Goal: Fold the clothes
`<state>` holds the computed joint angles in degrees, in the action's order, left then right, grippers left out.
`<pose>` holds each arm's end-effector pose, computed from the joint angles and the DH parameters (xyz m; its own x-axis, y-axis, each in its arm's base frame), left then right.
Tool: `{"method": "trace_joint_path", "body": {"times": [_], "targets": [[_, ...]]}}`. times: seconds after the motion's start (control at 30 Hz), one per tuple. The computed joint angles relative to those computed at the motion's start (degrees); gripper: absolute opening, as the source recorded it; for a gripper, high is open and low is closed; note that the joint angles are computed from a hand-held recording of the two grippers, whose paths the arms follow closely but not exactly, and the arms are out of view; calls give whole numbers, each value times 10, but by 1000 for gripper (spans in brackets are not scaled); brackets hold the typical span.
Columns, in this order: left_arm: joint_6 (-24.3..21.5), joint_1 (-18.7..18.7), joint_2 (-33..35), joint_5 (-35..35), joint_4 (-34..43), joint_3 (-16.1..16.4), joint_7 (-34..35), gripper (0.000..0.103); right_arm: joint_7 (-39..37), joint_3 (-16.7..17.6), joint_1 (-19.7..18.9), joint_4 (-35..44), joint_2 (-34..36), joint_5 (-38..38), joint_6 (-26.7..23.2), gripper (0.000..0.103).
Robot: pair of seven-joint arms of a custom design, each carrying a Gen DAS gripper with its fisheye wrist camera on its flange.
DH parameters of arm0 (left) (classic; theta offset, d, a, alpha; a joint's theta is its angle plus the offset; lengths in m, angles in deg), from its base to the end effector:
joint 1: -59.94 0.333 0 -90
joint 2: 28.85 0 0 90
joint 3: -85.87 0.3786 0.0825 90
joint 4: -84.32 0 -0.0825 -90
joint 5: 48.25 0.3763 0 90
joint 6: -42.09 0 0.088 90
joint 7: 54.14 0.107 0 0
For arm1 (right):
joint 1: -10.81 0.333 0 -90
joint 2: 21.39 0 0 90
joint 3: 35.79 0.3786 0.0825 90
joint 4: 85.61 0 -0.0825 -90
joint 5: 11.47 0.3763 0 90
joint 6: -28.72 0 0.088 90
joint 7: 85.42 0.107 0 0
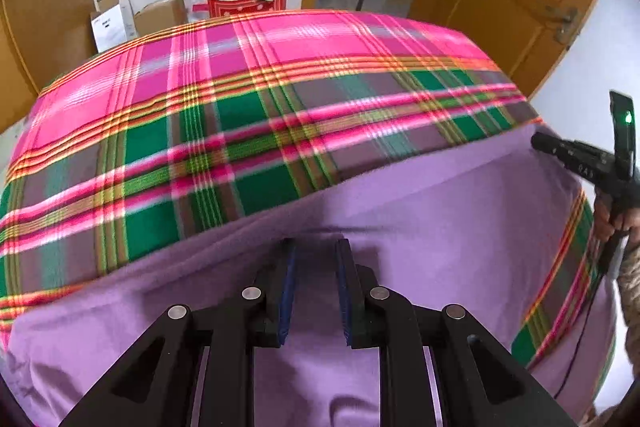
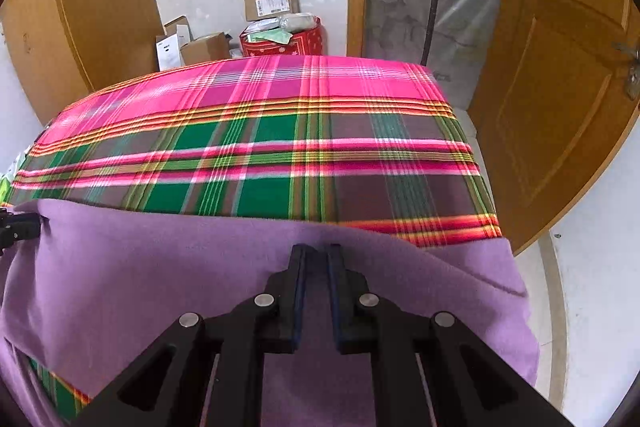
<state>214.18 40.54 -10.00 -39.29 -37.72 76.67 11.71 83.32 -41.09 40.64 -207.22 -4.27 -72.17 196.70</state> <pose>0.5529 -0.3054 0.3812 -0.2434 -0.9550 0.1698 -0.8590 0.1309 -0.4949 0.5257 0.3049 0.3695 0.0643 -0.9977 -0.0189 -0.7957 -0.0399 -0.6044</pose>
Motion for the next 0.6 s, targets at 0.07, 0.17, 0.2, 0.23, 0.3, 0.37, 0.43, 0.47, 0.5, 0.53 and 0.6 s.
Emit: {"method": "trace_joint_path", "body": {"times": [0.07, 0.17, 0.2, 0.23, 0.3, 0.37, 0.43, 0.47, 0.5, 0.53, 0.6], "targets": [[1, -8, 4, 6, 8, 11, -7, 19, 4, -2, 0, 9, 6, 3, -1, 10], [-1, -16, 14, 14, 21, 25, -25, 19, 0, -4, -1, 23, 17, 15, -5, 10], [2, -16, 17, 13, 23, 26, -31, 19, -3, -5, -1, 28, 21, 20, -7, 10], [7, -15, 19, 11, 24, 26, -35, 19, -7, -7, -1, 33, 25, 26, -9, 11], [11, -16, 21, 12, 25, 29, -40, 19, -11, -11, -4, 31, 24, 36, 4, 11], [7, -27, 21, 24, 28, 40, -47, 19, -6, -21, -4, 24, 18, 39, 20, 11], [-2, -39, 20, 38, 30, 53, -59, 19, 48, -54, 12, 16, 6, 0, 39, 11], [-3, -42, 18, 44, 29, 58, -69, 19, 52, -52, 9, 11, 1, 0, 32, 11], [-2, -44, 17, 47, 28, 61, -78, 19, 49, -47, 3, 7, -3, 6, 21, 11], [0, -46, 16, 51, 26, 64, -87, 19, 45, -40, -7, -1, -8, 17, 15, 11], [11, -41, 10, 54, 18, 62, -98, 19, 77, -42, -10, -16, -19, -3, 26, 11]]}}
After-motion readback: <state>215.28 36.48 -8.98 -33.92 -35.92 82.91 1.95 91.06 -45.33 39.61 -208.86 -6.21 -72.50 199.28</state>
